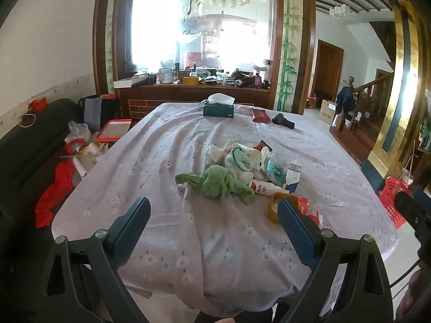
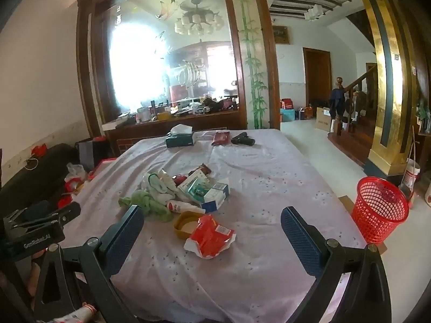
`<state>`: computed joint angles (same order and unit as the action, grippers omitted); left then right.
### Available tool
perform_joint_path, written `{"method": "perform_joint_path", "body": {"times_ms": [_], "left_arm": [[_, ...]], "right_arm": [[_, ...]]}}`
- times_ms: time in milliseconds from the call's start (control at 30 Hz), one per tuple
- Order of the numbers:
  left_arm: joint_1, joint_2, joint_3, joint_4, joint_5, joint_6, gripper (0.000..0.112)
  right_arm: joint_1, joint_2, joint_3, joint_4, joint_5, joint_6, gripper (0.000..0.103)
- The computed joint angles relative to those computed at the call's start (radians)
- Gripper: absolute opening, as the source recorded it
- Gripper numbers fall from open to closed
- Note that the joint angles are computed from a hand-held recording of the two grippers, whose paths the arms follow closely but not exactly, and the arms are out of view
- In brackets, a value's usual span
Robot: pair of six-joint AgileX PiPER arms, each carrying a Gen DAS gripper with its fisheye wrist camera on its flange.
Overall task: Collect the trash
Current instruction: 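Grasp the red snack wrapper with the right gripper while the left gripper grasps the green towel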
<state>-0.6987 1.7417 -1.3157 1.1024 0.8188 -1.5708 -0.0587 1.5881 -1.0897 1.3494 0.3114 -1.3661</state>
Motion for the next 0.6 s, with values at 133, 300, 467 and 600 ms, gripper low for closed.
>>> {"method": "perform_joint_path", "body": {"times_ms": [133, 300, 467, 600], "left_arm": [[0.018, 0.023, -0.034, -0.024, -0.02, 0.033, 0.094], [0.048, 0.11, -0.161, -0.091, -0.02, 0.152, 0.094], [0.081, 0.183, -0.263, -0.165, -0.009, 0.247, 0.094], [0.1, 0.221, -0.311, -0.195, 0.006, 0.278, 0.094]], "right_arm": [[0.016, 0.021, -0.031, -0.081, -0.009, 0.096, 0.103], [-0.01, 0.043, -0.056, -0.076, 0.009, 0.074, 0.103], [-0.022, 0.108, -0.098, -0.022, 0.028, 0.016, 0.103], [-0.018, 0.164, -0.151, -0.063, 0.04, 0.053, 0.103]]}}
